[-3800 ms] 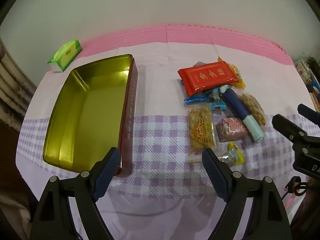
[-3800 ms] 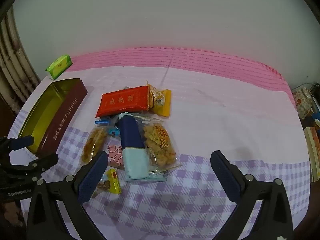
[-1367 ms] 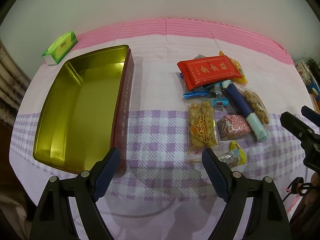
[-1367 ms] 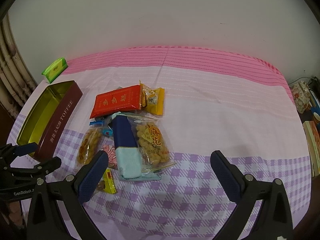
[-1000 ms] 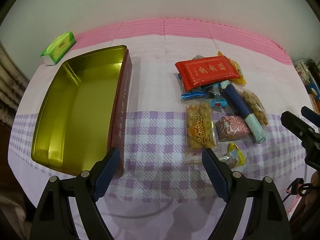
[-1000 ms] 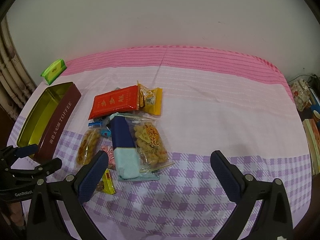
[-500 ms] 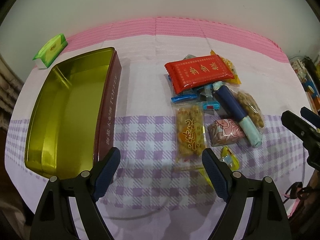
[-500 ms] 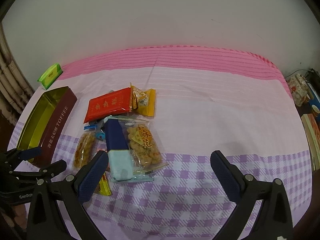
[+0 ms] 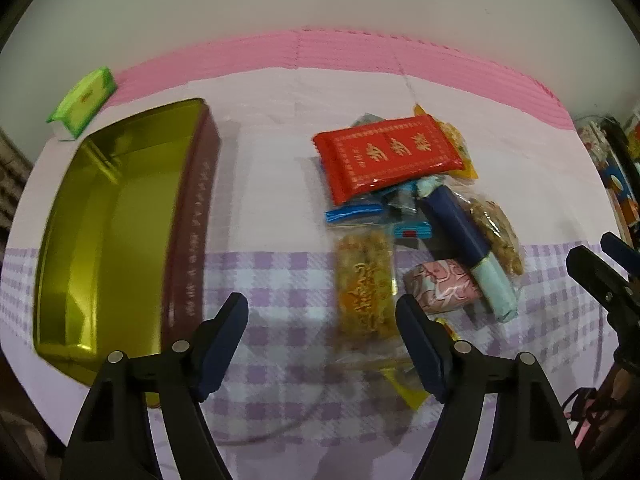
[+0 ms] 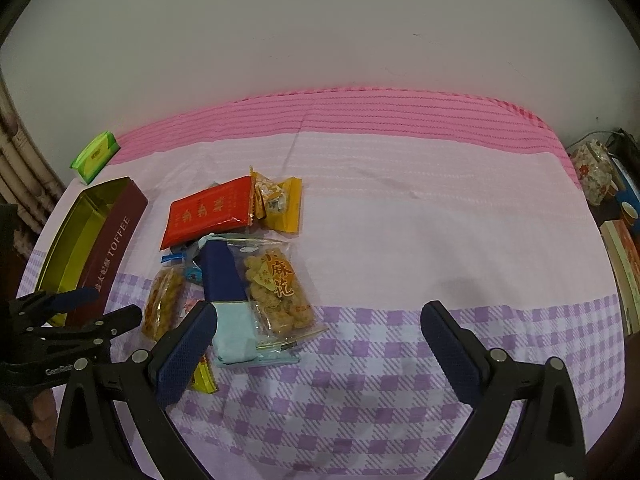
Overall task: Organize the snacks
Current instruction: 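Reach the left gripper to the clear dough-snack bag and grasp it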
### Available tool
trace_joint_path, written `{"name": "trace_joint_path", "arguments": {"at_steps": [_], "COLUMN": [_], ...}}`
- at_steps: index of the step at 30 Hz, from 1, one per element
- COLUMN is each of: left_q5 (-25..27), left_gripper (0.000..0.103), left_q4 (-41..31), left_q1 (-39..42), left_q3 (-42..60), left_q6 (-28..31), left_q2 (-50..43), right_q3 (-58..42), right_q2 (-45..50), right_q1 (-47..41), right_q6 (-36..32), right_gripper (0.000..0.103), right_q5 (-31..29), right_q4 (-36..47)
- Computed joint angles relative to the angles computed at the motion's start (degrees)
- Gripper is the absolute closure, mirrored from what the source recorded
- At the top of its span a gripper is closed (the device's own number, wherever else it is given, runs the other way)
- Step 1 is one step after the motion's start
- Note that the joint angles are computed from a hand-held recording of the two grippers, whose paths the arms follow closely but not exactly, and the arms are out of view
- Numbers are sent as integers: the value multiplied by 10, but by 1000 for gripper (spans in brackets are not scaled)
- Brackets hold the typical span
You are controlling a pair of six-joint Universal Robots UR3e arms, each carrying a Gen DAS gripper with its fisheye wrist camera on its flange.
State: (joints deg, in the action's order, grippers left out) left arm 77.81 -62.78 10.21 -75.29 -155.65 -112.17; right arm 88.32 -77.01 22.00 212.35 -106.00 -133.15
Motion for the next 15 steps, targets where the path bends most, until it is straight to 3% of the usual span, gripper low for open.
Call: {"name": "trace_joint_path", "arguments": {"at_steps": [15], "left_q5": [14], "left_gripper": [44], "left_q4": [-14], "left_q1": [-35], "left_q3": [64], "left_q6": [-3], "left_q2": [-79], "right_q3": [1], "right_q2": [-3], "right_q1": [-5], "right_q6": [1], "right_gripper": [1], "right_q5": [-1], "right_q4": [6]}}
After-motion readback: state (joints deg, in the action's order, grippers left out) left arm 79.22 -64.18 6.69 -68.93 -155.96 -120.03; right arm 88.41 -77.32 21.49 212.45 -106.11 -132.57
